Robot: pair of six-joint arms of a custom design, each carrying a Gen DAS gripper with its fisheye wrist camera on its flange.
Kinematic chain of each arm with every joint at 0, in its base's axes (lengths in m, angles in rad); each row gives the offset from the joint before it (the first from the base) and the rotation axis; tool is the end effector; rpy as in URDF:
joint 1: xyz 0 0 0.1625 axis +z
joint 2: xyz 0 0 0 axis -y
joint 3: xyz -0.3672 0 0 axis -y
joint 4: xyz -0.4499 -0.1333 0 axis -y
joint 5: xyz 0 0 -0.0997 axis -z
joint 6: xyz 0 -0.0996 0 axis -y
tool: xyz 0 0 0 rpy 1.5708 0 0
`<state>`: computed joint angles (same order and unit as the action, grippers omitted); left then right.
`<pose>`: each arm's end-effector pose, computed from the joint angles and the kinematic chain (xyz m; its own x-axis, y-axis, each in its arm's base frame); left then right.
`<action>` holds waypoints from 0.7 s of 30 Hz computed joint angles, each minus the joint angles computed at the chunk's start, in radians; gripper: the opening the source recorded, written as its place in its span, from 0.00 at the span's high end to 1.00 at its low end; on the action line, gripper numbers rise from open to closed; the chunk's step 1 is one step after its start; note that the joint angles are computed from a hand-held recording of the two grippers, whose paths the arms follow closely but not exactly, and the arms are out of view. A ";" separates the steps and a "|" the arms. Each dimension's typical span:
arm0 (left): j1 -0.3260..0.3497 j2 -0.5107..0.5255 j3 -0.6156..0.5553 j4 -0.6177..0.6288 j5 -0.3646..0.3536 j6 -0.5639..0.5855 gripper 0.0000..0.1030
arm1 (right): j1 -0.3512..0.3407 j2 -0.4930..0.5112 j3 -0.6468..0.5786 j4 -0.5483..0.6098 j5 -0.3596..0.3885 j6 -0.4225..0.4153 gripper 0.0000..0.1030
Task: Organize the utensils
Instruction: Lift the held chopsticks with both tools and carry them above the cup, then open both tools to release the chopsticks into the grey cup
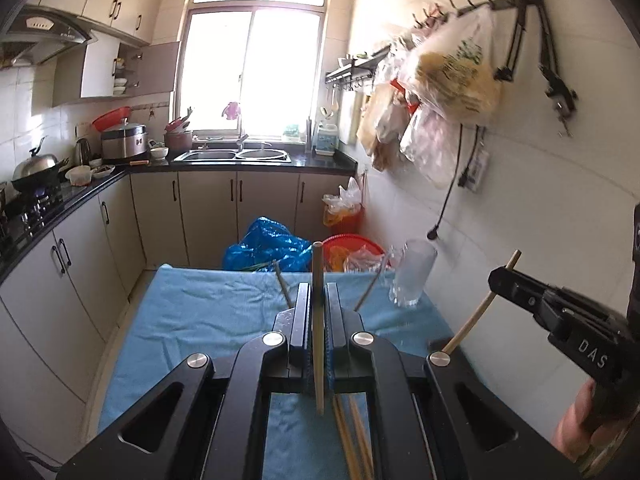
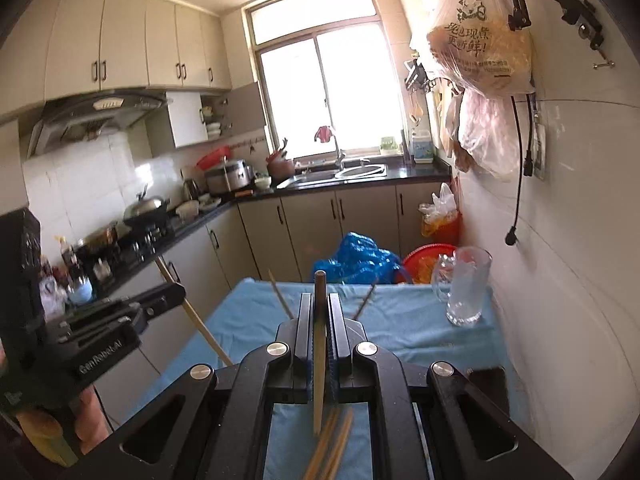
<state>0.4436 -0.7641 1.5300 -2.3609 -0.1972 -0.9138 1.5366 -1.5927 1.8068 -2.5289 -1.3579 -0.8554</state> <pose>-0.5237 -0.5046 0.0876 -0.7794 -0.2379 -0.5796 0.4679 0.3941 -0.7910 0.1347 -0.5758 0.4299 -0.6629 -0.6269 0.4092 -0.7246 0.3996 -0.5616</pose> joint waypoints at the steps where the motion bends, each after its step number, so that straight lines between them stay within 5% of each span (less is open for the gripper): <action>1: 0.010 0.018 -0.023 -0.056 0.008 0.054 0.95 | 0.007 0.017 -0.014 -0.007 -0.001 0.014 0.94; 7: 0.063 0.143 -0.180 -0.366 0.036 0.391 0.95 | 0.043 0.150 -0.125 -0.063 -0.001 0.110 0.94; 11: 0.103 0.193 -0.254 -0.435 0.015 0.491 0.95 | 0.050 0.234 -0.192 -0.091 -0.023 0.161 0.94; 21: 0.190 0.155 -0.214 -0.140 -0.086 0.218 0.95 | 0.024 0.391 -0.312 -0.011 -0.154 0.201 0.93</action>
